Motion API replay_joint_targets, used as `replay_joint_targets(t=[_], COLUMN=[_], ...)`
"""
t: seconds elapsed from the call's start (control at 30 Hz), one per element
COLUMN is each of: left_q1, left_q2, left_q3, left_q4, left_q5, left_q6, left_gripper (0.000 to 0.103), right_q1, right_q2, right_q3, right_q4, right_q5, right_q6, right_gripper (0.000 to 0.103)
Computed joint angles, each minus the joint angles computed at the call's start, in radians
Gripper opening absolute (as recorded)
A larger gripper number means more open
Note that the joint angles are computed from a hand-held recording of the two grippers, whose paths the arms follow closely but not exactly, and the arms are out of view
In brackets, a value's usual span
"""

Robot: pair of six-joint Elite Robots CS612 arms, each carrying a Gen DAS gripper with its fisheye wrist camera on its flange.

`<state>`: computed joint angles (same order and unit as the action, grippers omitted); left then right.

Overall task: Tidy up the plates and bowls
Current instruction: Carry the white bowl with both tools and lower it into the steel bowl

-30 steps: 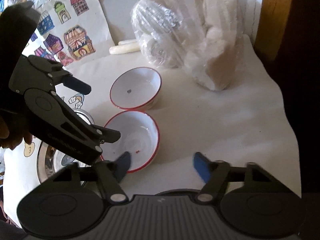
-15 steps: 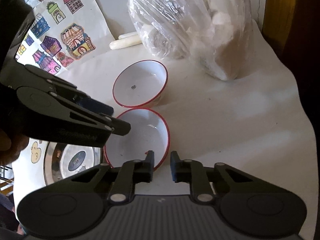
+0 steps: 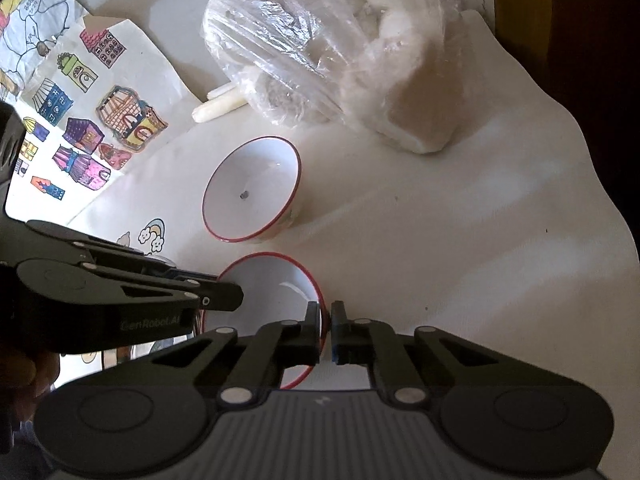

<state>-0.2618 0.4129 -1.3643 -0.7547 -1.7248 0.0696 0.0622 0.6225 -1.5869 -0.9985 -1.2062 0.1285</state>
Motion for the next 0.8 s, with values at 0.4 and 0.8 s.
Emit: replay_joint_targets(t=[0.4, 0.8], left_q1=[-0.003, -0.008], left_q2=[0.025, 0.023], left_q3=[-0.055, -0.107], left_q4=[0.029, -0.043], left_q5=[0.000, -0.024], left_q6=[-0.116, -0.203], left_gripper=[0.005, 0.003], right_q1=[-0.010, -0.035], right_q2=[-0.022, -0.030], right_q3=[0.024, -0.007], right_q4=[0.103, 0.055], right_q5=[0.040, 0.041], right_q6=[-0.009, -0.001], right_gripper=[0.008, 0.006])
